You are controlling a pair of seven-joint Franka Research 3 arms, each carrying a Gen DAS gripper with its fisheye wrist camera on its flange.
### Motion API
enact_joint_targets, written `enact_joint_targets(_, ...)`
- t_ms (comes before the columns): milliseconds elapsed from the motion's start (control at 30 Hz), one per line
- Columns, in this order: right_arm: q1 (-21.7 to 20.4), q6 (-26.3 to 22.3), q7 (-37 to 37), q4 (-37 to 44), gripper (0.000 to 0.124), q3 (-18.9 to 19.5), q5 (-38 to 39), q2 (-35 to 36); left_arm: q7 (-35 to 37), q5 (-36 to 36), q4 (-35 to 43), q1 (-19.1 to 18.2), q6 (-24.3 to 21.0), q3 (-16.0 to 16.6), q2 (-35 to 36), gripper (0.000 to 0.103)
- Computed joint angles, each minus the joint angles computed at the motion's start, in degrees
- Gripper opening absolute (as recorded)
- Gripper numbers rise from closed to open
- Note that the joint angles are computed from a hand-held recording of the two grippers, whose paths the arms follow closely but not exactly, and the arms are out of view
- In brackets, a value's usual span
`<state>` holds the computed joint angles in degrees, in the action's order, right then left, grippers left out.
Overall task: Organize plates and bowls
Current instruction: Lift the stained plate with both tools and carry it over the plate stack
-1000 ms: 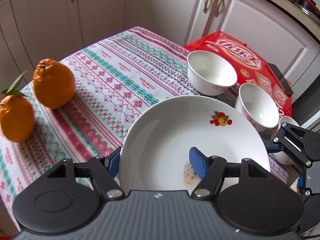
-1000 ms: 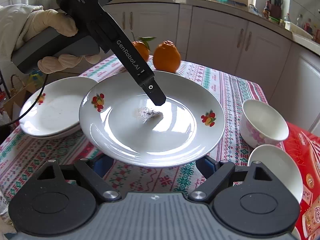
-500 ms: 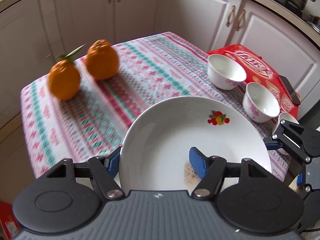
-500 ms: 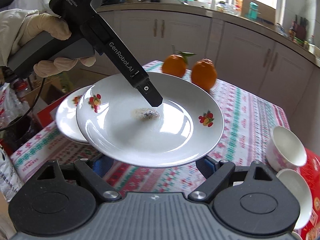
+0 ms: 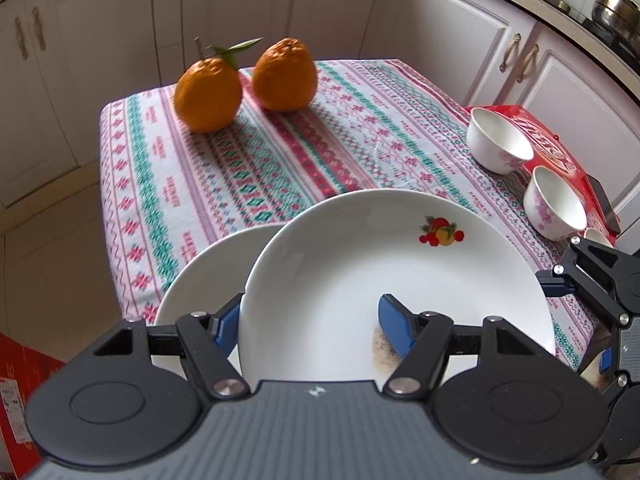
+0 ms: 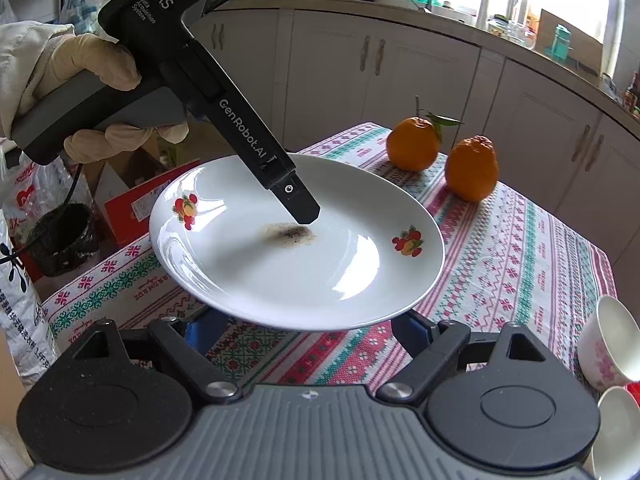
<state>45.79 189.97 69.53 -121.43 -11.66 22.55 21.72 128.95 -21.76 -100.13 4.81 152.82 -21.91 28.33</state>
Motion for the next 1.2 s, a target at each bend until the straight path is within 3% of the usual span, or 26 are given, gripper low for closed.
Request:
enact_joint_targets(633, 1.97, -2.17, 3.06, 1.86, 0.092, -2.37, -4.26, 1.58, -0.02, -1.8, 0.14, 1.68, -0.67, -0.37, 1.38, 0.069)
enact_joint_targets(1200, 0.18, -2.6, 3.99, 3.03, 0.092, -0.64, -6.55, 2.29, -2.63, -0.52, 0.75, 1.49, -1.53, 0.82, 1.94, 0.069)
